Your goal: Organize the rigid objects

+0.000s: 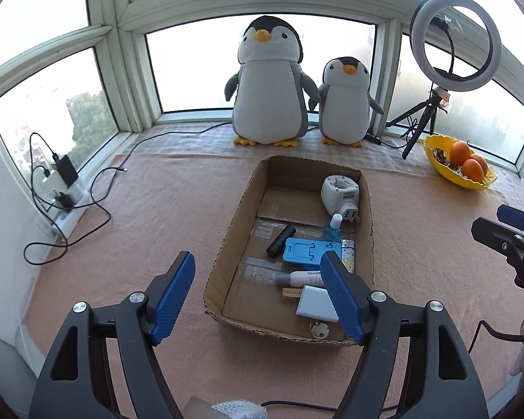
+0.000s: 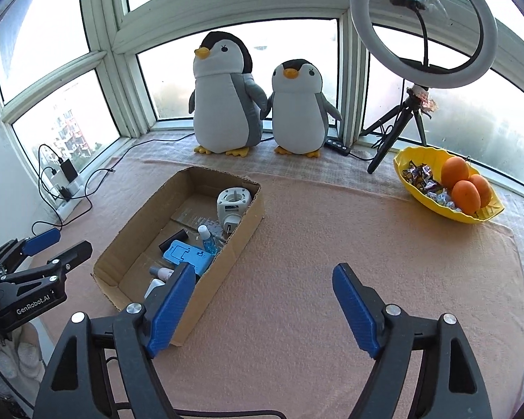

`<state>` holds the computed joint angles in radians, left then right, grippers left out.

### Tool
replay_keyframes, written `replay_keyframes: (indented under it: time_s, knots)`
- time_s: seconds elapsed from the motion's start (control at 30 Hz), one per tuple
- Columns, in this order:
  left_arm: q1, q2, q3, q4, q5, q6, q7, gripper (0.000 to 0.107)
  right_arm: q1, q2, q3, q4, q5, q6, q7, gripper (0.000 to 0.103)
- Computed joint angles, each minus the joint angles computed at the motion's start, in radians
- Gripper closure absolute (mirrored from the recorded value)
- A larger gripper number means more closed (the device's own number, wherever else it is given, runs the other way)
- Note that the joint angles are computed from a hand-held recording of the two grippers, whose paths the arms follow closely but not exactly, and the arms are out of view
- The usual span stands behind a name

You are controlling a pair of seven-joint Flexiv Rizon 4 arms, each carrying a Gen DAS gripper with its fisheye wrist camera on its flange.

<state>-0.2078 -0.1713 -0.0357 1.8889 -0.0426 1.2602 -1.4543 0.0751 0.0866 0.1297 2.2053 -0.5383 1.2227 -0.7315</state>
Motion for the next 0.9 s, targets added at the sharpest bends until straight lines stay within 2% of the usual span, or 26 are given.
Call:
replay_keyframes:
  time_s: [0.2, 0.9]
  knots:
    - [-0.003, 0.019, -0.002, 0.013, -0.002, -0.002, -0.006, 0.028, -0.01, 0.015, 0.007, 0.016, -0.031, 0.004, 0.033, 0.022]
    - [0.0, 0.032, -0.015, 0.028, -0.044, 0.006, 0.028, 0.027, -0.011, 0.026, 0.011, 0.017, -0.046, -0.01, 0.043, 0.021]
